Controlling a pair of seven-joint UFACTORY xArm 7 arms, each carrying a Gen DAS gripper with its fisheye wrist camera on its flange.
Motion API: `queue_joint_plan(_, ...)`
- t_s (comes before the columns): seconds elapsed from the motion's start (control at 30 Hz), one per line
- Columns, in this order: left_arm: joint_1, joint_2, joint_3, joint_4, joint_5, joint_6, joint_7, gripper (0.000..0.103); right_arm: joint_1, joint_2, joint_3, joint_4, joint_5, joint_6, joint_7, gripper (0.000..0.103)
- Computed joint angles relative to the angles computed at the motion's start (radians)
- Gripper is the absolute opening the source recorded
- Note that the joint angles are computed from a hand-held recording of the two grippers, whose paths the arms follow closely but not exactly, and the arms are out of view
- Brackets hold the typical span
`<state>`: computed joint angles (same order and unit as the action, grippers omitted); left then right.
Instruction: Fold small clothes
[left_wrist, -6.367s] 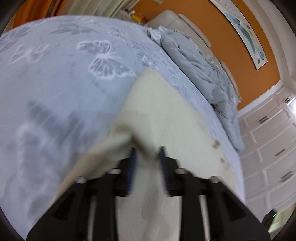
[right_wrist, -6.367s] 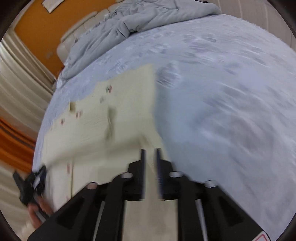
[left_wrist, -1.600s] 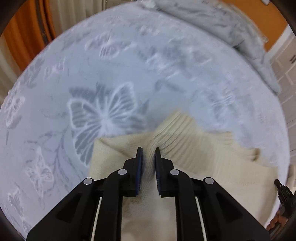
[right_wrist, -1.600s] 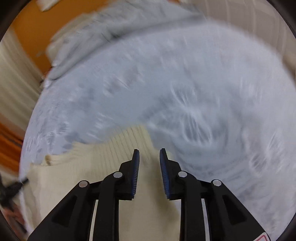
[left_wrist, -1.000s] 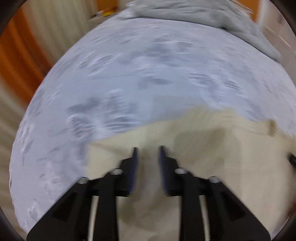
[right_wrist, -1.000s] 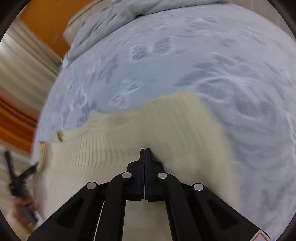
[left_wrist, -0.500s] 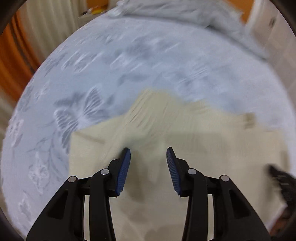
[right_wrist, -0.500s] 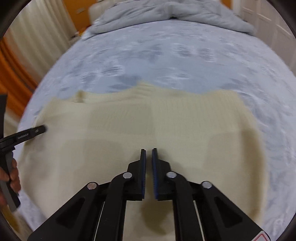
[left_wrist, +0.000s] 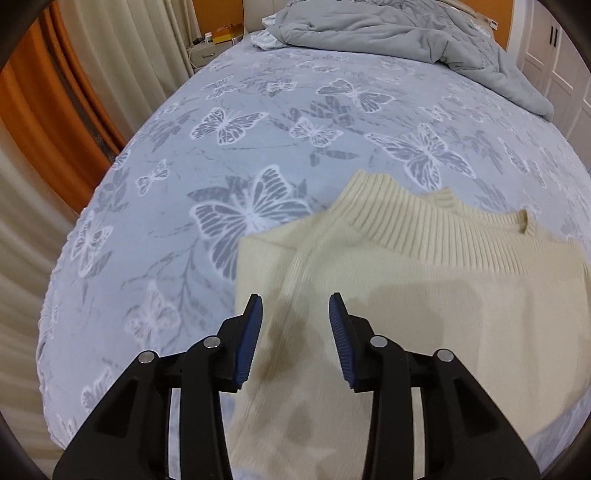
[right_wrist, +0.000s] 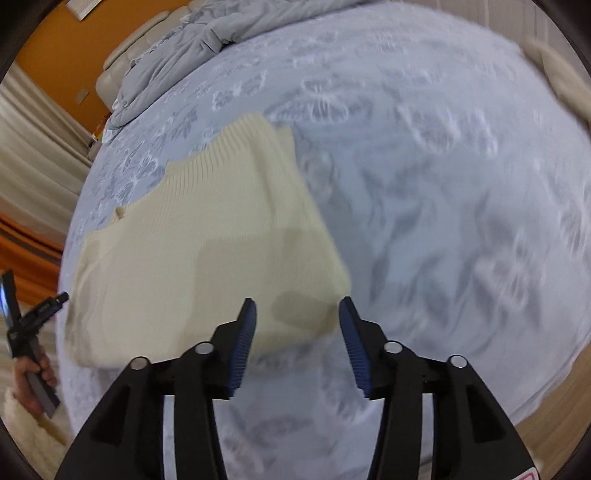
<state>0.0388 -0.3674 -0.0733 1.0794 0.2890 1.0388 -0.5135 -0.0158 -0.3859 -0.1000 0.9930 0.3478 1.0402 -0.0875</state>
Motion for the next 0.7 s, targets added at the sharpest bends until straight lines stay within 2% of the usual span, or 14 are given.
queue_joint_plan(0.1, -0.006, -0.041, -0.006, -0.028, -0.013, 0.023, -0.015, 0.036, 0.005, -0.017, -0.017, -0.040, 0.066, 0.033, 0.026, 0.050)
queue_joint_plan(0.27, -0.004, -0.130, -0.013, -0.098, -0.032, 0.080, -0.043, 0.039, 0.014, -0.003, -0.019, -0.060, 0.136, 0.004, 0.044, 0.056)
queue_joint_plan(0.33, 0.000, -0.166, -0.013, -0.129, -0.037, 0.090, -0.051, 0.044, 0.017, 0.010, -0.015, -0.055, 0.146, -0.010, 0.047, 0.058)
queue_joint_plan(0.47, 0.022, -0.274, 0.002, -0.217, -0.069, 0.084, -0.109, 0.085, 0.021, 0.032, -0.025, -0.050, 0.214, -0.036, 0.064, 0.063)
queue_joint_plan(0.6, 0.029, -0.395, 0.082, -0.352, -0.255, 0.030, -0.206, 0.091, 0.021, 0.047, -0.039, -0.064, 0.303, -0.067, 0.079, 0.072)
queue_joint_plan(0.7, 0.036, -0.417, 0.105, -0.416, -0.359, -0.005, -0.259, 0.091, 0.018, 0.057, -0.033, -0.067, 0.342, -0.090, 0.113, 0.077)
